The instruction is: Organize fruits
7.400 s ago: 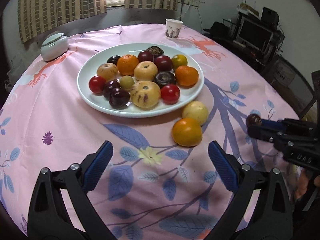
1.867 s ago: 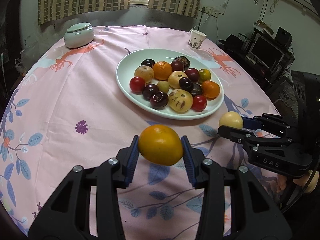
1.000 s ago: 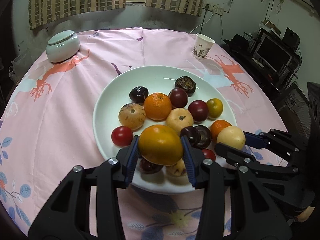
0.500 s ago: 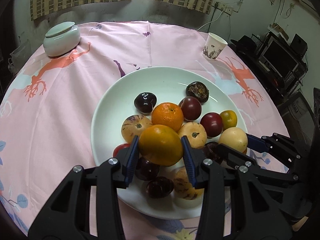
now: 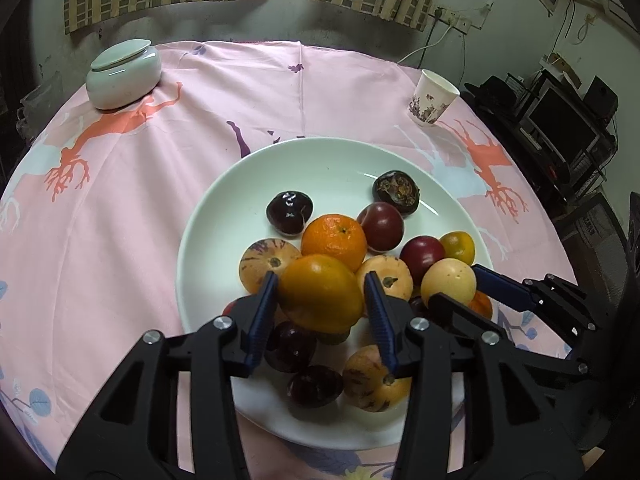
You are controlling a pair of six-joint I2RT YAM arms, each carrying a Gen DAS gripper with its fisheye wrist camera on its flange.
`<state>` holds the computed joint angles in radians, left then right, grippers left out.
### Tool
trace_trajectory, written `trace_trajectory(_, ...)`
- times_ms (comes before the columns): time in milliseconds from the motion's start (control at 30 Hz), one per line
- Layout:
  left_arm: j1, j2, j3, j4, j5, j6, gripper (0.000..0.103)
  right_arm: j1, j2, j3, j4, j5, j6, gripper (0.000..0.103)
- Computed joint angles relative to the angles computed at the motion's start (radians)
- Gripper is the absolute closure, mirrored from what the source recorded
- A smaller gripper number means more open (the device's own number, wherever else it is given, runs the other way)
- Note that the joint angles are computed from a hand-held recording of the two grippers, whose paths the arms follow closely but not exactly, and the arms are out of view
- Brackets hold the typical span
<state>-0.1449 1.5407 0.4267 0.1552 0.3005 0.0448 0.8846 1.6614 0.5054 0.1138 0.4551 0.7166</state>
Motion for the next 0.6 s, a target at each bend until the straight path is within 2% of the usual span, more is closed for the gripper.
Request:
trace_trajectory(33,0.005,-0.020,-0.009,0.007,0.009,-0.006,0.032,0.015,-0.005,0.004,-0.017,0.031,0.010,0.041)
trace_trajectory(67,0.009,-0.047,-0.021,0.014,0.009,-0.012,0.025,0.031,-0.012,0.005,-0.028,0.065,0.018,0.033)
trace_trajectory(133,0.011,-0.087,-0.034,0.010,0.009,-0.013,0.023,0.052,-0.024,0.007,-0.047,0.110,0.021,0.033)
trace_trajectory(433,0.012,-0.083,-0.035,0.008,0.036,-0.019,0.021,0.048,-0.036,-0.007,-0.022,0.089,0.021,0.033)
trace_trajectory(600,0.023,-0.107,-0.060,0.024,0.046,-0.027,0.010,0.055,-0.031,-0.012,-0.022,0.093,0.051,0.033)
